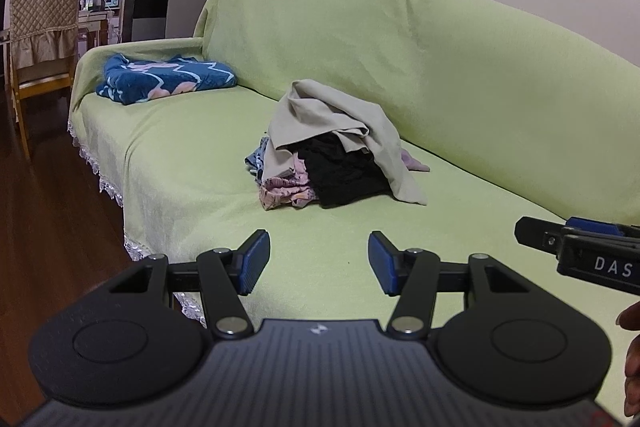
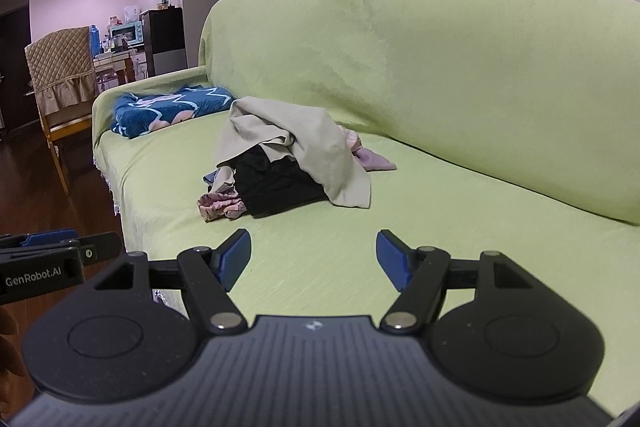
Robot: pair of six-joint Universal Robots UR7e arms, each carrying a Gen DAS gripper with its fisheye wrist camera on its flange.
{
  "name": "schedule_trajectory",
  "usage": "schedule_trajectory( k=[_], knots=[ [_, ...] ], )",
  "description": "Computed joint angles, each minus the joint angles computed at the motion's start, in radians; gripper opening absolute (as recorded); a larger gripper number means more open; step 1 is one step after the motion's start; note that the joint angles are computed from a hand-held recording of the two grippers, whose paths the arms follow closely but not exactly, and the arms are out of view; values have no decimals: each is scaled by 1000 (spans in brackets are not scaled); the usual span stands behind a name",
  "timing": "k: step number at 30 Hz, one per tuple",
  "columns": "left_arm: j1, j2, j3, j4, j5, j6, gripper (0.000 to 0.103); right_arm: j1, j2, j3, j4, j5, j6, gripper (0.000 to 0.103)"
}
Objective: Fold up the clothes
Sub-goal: 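Approach the beige shirt on the clothes pile with both tools open, then grasp the beige shirt with the right tool while the left tool grasps another edge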
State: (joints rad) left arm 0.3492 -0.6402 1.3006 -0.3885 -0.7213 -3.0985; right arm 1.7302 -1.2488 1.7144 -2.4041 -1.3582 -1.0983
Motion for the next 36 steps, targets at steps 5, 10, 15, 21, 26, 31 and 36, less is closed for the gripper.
schedule_trajectory(
  k=[5,10,15,21,26,31,36],
  knots=[
    [-1,-12,20,-17,6,14,57,-2,5,0,-12,-6,5,66],
    [-1,-42,46,-37,22,42,57,-1,18,4,-31,-7,-14,66],
    [8,-56,65,-36,30,62,57,1,39,-3,-50,-10,-16,66],
    [25,-99,112,-75,61,103,57,10,75,-15,-83,-21,-21,66],
    [56,-137,152,-71,90,130,57,23,122,-39,-118,-10,-68,65],
    [102,-191,195,-47,165,170,57,42,222,-107,-150,35,-138,62],
    [183,-215,157,120,249,199,57,83,373,-202,-235,22,-253,54]
  ],
)
